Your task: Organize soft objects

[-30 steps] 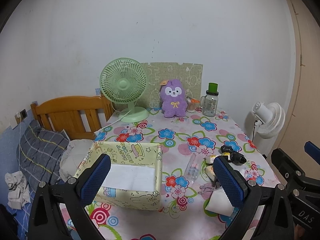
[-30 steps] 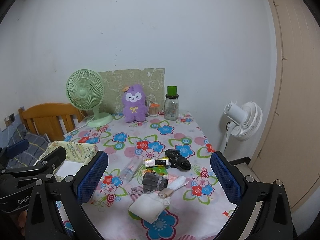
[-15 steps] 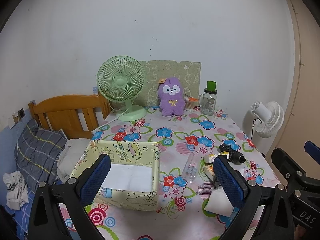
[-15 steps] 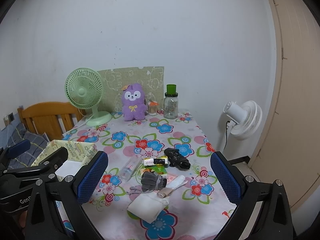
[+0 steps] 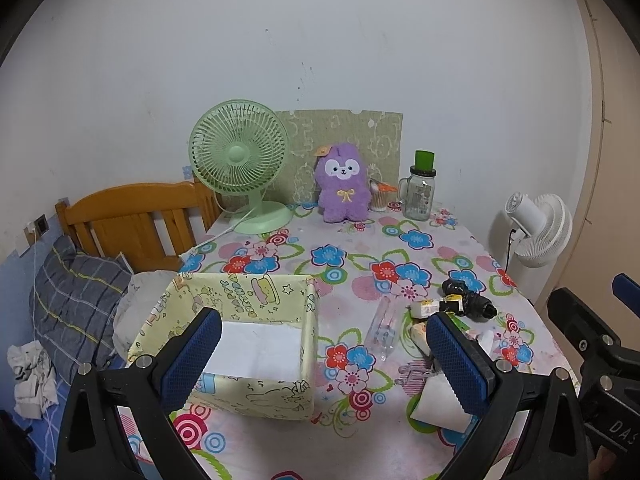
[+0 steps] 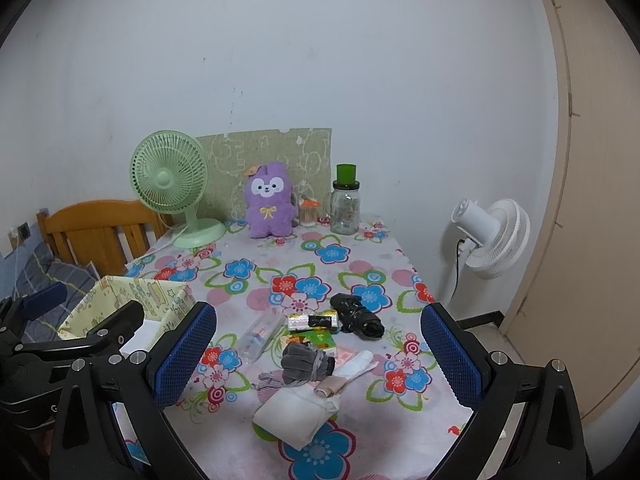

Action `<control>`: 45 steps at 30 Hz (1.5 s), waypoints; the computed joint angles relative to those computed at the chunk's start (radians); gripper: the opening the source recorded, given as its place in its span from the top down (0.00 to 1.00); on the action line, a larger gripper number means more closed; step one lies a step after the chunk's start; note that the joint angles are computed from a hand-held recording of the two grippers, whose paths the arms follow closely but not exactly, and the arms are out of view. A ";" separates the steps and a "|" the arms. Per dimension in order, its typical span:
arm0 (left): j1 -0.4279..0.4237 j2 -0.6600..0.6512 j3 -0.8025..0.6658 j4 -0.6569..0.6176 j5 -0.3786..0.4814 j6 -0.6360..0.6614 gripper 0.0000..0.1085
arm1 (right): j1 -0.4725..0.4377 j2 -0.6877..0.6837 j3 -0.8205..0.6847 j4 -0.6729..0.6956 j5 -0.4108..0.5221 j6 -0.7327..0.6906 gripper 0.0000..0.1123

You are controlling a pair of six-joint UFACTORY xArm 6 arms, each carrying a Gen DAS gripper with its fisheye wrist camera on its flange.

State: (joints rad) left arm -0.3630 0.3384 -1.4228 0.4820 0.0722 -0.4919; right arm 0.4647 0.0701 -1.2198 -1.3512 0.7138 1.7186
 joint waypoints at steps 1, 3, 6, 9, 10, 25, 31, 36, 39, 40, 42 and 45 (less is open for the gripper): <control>-0.002 0.003 -0.005 0.003 0.006 -0.003 0.06 | -0.003 0.002 0.000 0.002 -0.002 -0.002 0.08; -0.002 0.009 -0.010 0.016 0.006 -0.013 0.06 | -0.006 0.001 0.004 -0.002 -0.002 0.001 0.08; -0.004 0.014 -0.013 0.016 0.009 -0.014 0.06 | -0.008 0.001 0.006 -0.003 -0.003 -0.003 0.08; -0.018 0.029 -0.026 -0.037 0.021 0.032 0.07 | -0.013 0.002 0.013 -0.009 -0.001 -0.009 0.10; -0.023 0.036 -0.032 -0.044 0.026 0.036 0.07 | -0.016 0.002 0.017 -0.012 -0.003 -0.008 0.10; -0.098 0.169 -0.135 -0.293 0.061 0.296 0.08 | -0.116 0.024 0.074 -0.016 -0.060 0.050 0.11; -0.129 0.228 -0.186 -0.477 0.091 0.465 0.08 | -0.152 0.062 0.072 0.000 -0.100 0.044 0.13; -0.159 0.260 -0.204 -0.622 0.113 0.626 0.07 | -0.169 0.107 0.063 0.014 -0.127 0.033 0.14; -0.173 0.281 -0.219 -0.640 0.140 0.662 0.07 | -0.180 0.128 0.060 0.013 -0.157 0.035 0.14; -0.177 0.288 -0.225 -0.640 0.151 0.667 0.07 | -0.182 0.136 0.057 0.012 -0.165 0.034 0.14; -0.179 0.301 -0.234 -0.614 0.158 0.647 0.07 | -0.187 0.157 0.043 0.018 -0.176 0.023 0.14; -0.173 0.331 -0.267 -0.515 0.169 0.558 0.07 | -0.194 0.189 0.020 0.023 -0.194 0.009 0.14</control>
State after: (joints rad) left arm -0.5356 0.6690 -1.6902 -0.0334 0.2408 0.0664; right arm 0.2706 0.2589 -1.2001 -1.3284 0.5195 1.7279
